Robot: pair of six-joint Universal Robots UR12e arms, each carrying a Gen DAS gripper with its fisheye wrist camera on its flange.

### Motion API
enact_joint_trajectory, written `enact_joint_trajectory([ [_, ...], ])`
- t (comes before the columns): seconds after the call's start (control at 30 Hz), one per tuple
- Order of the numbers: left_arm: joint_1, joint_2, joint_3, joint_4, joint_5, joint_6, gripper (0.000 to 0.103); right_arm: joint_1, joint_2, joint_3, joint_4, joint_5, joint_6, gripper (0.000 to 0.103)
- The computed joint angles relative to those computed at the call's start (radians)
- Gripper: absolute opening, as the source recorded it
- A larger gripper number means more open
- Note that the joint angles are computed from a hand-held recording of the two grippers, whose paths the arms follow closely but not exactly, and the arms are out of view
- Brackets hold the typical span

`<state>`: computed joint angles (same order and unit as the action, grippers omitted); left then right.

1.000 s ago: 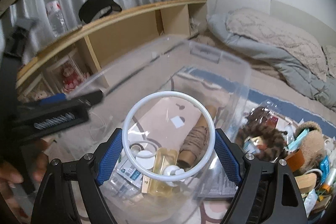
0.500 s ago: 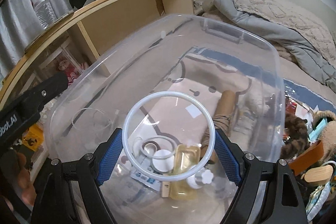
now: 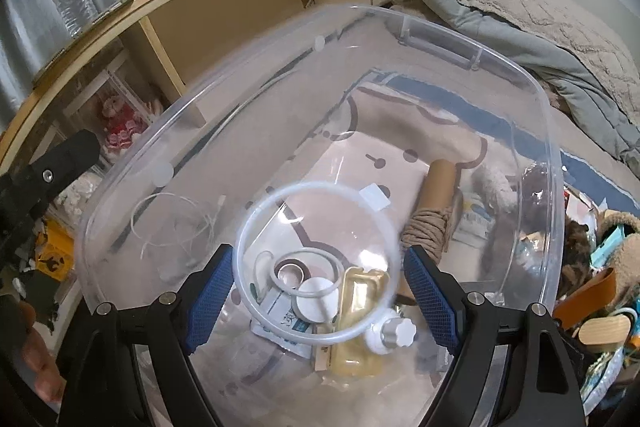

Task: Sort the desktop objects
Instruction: 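Lower the ring into the clear box and open the right gripper, then withdraw the right gripper from the box back toward the pile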

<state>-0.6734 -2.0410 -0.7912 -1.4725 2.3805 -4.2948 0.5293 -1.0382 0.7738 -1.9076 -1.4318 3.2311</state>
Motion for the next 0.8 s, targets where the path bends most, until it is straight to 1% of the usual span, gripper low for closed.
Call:
enact_joint_trajectory([
  [0.03,0.001,0.002,-0.003,0.005,-0.005,-0.001,0.097,-0.001,0.001,-0.002,0.009,0.004,0.002,0.091],
  [0.07,0.001,0.004,-0.006,0.007,-0.007,-0.002,0.097,-0.001,0.001,-0.003,0.015,0.008,0.005,0.101],
  [0.1,0.001,0.004,-0.006,0.006,-0.006,-0.004,0.097,-0.002,-0.003,0.005,0.006,0.015,0.007,0.103],
  [0.43,-0.001,0.001,-0.001,0.008,-0.008,0.012,0.097,-0.002,-0.028,0.048,-0.065,0.001,0.003,0.103],
  [0.53,-0.001,-0.001,0.001,0.019,-0.024,0.025,0.097,-0.008,-0.042,0.073,-0.108,0.012,0.007,0.103],
  [0.63,-0.003,-0.009,0.015,0.009,-0.024,0.036,0.097,-0.018,-0.058,0.103,-0.157,0.03,0.016,0.103],
  [0.8,-0.007,-0.017,0.024,0.011,-0.021,0.057,0.097,-0.028,-0.084,0.155,-0.261,0.02,0.014,0.103],
])
